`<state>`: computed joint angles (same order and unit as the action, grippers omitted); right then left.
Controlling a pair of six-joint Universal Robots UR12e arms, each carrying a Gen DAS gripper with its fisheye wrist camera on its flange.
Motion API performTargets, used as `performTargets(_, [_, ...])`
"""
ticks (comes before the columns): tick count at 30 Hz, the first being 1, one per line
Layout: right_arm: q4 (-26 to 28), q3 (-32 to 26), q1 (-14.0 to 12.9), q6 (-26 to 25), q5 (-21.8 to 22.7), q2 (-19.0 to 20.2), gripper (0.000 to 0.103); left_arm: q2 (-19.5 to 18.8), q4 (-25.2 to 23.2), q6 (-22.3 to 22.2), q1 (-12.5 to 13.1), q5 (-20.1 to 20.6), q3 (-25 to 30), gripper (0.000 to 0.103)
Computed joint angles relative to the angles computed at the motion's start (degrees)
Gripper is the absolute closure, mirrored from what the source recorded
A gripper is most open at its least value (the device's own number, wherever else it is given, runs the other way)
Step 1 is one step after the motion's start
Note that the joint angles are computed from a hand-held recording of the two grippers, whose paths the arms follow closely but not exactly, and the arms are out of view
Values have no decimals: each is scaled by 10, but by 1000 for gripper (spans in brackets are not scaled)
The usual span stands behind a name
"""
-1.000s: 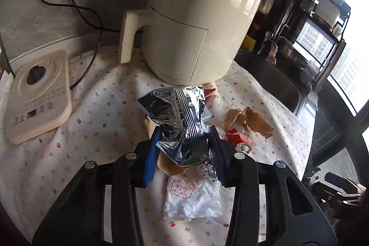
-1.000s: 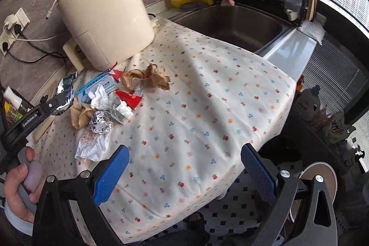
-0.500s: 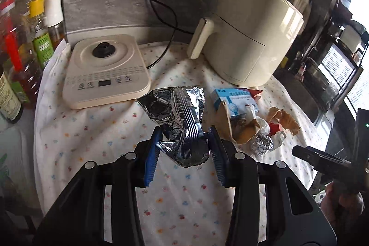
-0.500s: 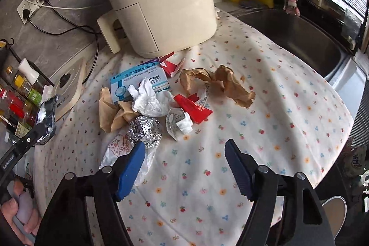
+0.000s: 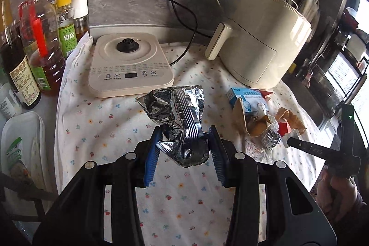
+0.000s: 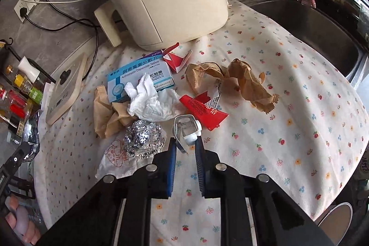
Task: Collect trash
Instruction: 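Carry the silver wrapper to the bucket while the right tool grasps a small white piece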
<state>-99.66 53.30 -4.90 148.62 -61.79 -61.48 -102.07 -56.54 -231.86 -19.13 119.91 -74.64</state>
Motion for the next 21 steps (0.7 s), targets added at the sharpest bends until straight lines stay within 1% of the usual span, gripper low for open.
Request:
performTargets(5, [4, 13, -17, -2, 15, -17, 86, -21, 19, 29, -4, -19, 24, 62])
performTargets(10, [-13, 29, -43, 10, 19, -37, 86, -55, 43, 70, -11, -52, 64, 61])
performTargets(14, [-30, 40, -71, 28, 19, -51, 86, -88, 48, 107, -20, -82, 108, 61])
performTargets(21, [-54, 51, -120, 64, 14, -64, 85, -154, 35, 162, -40, -129, 204, 61])
